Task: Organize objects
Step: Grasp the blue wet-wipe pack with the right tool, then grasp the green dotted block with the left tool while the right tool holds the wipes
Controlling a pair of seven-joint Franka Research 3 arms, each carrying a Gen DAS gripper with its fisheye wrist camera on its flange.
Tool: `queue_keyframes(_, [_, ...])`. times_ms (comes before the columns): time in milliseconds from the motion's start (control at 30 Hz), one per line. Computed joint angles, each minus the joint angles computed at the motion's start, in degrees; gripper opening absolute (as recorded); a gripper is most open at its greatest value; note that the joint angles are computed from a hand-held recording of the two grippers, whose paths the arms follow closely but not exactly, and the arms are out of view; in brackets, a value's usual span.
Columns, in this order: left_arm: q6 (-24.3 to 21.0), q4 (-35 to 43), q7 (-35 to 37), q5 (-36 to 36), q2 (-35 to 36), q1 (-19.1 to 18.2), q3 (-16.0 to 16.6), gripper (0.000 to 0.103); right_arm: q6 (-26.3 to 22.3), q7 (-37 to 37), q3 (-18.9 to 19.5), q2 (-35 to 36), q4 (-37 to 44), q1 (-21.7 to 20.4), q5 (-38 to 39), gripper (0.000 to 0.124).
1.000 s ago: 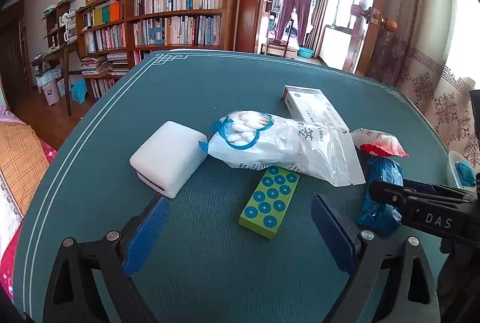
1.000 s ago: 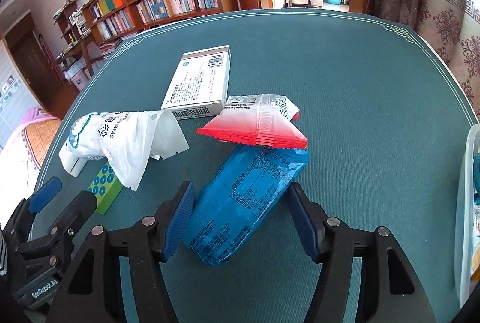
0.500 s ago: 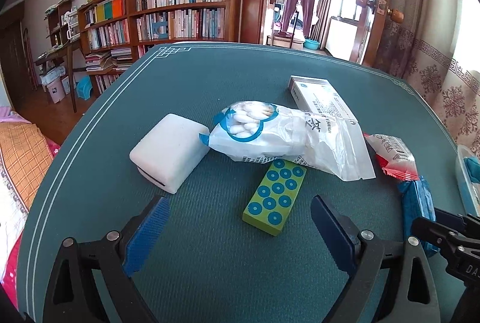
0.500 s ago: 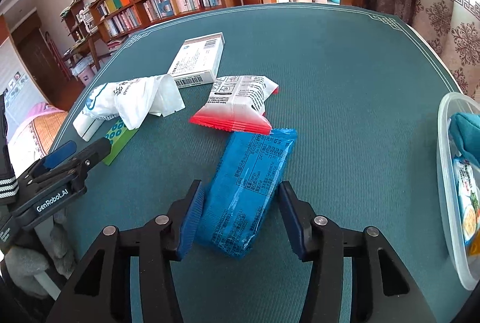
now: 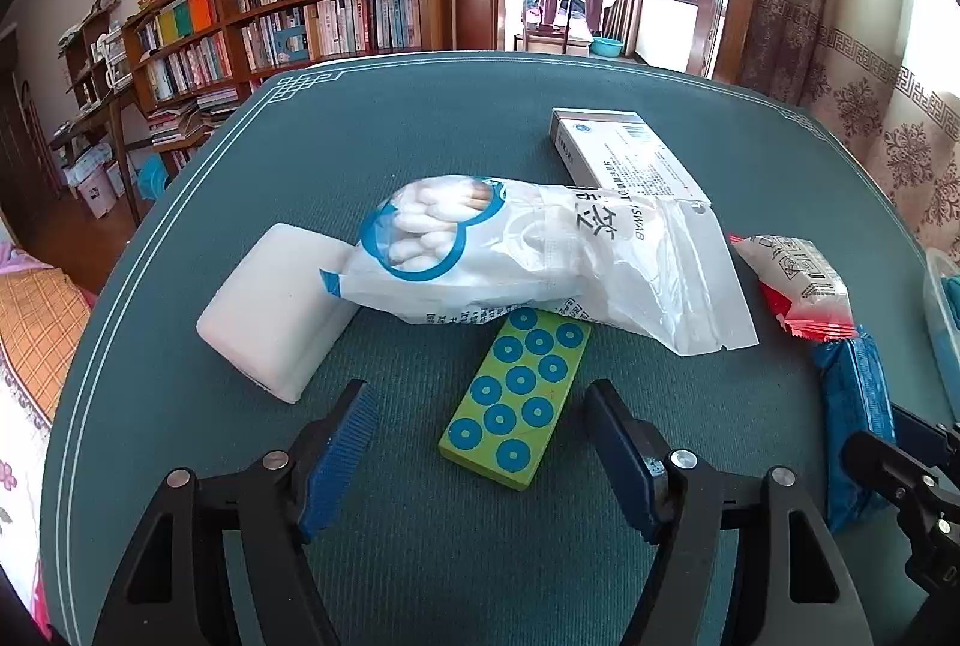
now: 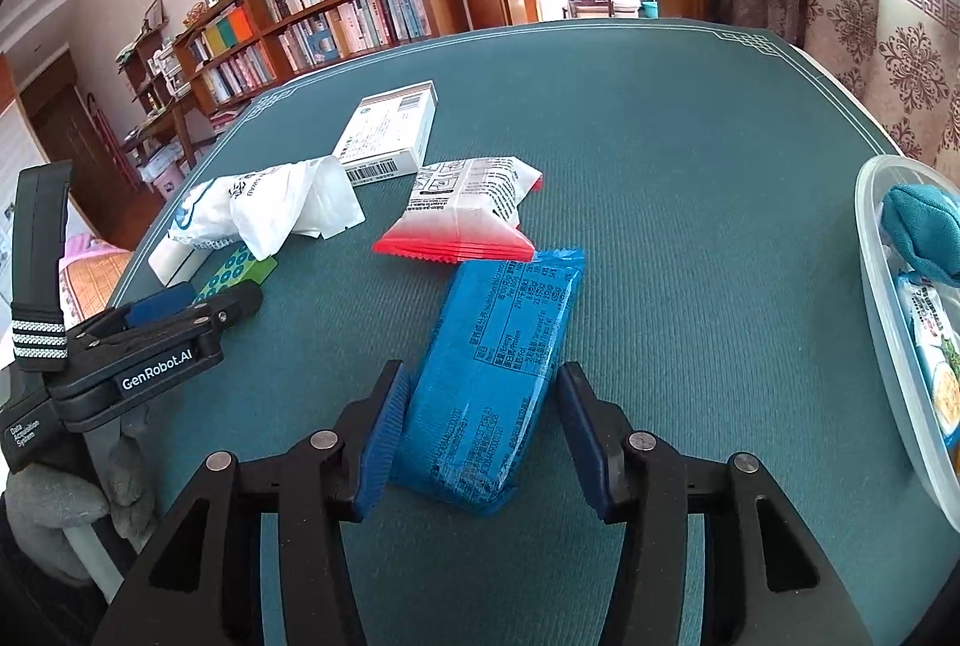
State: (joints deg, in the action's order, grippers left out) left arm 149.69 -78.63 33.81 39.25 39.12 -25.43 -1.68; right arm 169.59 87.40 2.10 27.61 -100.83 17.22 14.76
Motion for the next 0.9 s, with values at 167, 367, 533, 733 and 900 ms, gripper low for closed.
queue_keyframes(167, [1.9,-0.7,1.4,1.0,-0.2,-0.2,-0.1,0.046,-0.7,1.1,-1.2,0.7,1.2,1.1,-1.2,0.052])
queue_keyframes(367, [3.4,-1.8,2.3,0.7,-0.9,-0.7,-0.4,0.031,-1.0,1.6,-2.2,0.6,1.1,2.0,-3.3,0.052])
queue_keyframes(533, [5.5,-5.4,1.7,0.5,-3.0,-0.8,-1.0,0.031,-0.7,-1.2,0.8,-0.9,-1.0,-0.8,-0.8,0.045])
queue_keyframes(733, [8.4,-8.1,4.2,-1.8,-4.3,0.0,-3.2,0.031,-0.1,-5.4,4.3,-3.8,-4.8,-4.2,4.8,0.042])
queue_keyframes(900, [9.7,-9.0,5.9,-3.3,-4.8,-0.5,-3.6,0.031,0.2,-8.3,5.6,-6.3,-8.0,-5.6,9.0,0.042])
